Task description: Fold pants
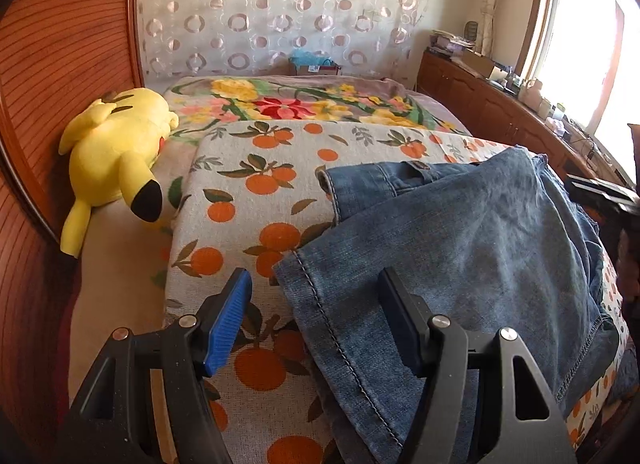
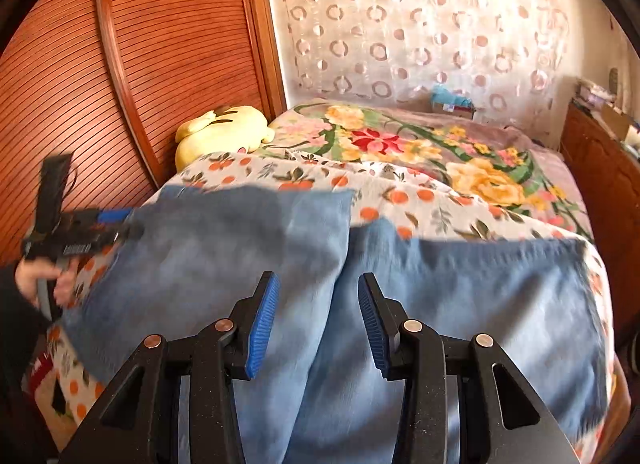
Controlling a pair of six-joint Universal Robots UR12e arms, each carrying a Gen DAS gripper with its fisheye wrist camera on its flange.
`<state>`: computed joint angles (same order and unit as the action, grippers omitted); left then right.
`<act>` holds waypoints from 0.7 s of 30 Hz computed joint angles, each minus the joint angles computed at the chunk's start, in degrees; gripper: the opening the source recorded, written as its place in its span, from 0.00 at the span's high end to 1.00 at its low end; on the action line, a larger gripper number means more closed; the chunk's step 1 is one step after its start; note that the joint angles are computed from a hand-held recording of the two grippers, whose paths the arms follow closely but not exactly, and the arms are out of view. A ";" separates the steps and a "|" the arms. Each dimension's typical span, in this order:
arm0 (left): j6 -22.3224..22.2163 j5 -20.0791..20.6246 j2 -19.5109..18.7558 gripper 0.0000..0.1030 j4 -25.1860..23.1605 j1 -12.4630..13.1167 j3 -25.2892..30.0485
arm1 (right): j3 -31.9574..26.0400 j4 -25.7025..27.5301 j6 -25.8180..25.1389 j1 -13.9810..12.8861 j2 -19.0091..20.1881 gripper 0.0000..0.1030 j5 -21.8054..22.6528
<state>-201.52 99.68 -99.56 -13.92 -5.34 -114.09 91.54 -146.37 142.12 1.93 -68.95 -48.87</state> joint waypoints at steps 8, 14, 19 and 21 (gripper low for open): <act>-0.61 -5.47 0.21 0.53 1.78 1.07 -1.20 | -8.65 6.53 -1.79 3.19 6.05 0.58 -3.31; -0.32 -7.78 0.46 0.75 2.78 1.48 -1.34 | -11.47 9.98 -3.08 3.08 7.81 0.66 -0.29; 0.24 -6.05 1.16 0.96 5.42 0.33 -1.34 | -9.39 7.08 -2.88 1.61 7.36 0.90 4.31; 0.69 -4.38 1.54 0.97 6.78 -0.34 -1.18 | -8.29 4.39 -2.49 1.28 7.13 0.91 4.80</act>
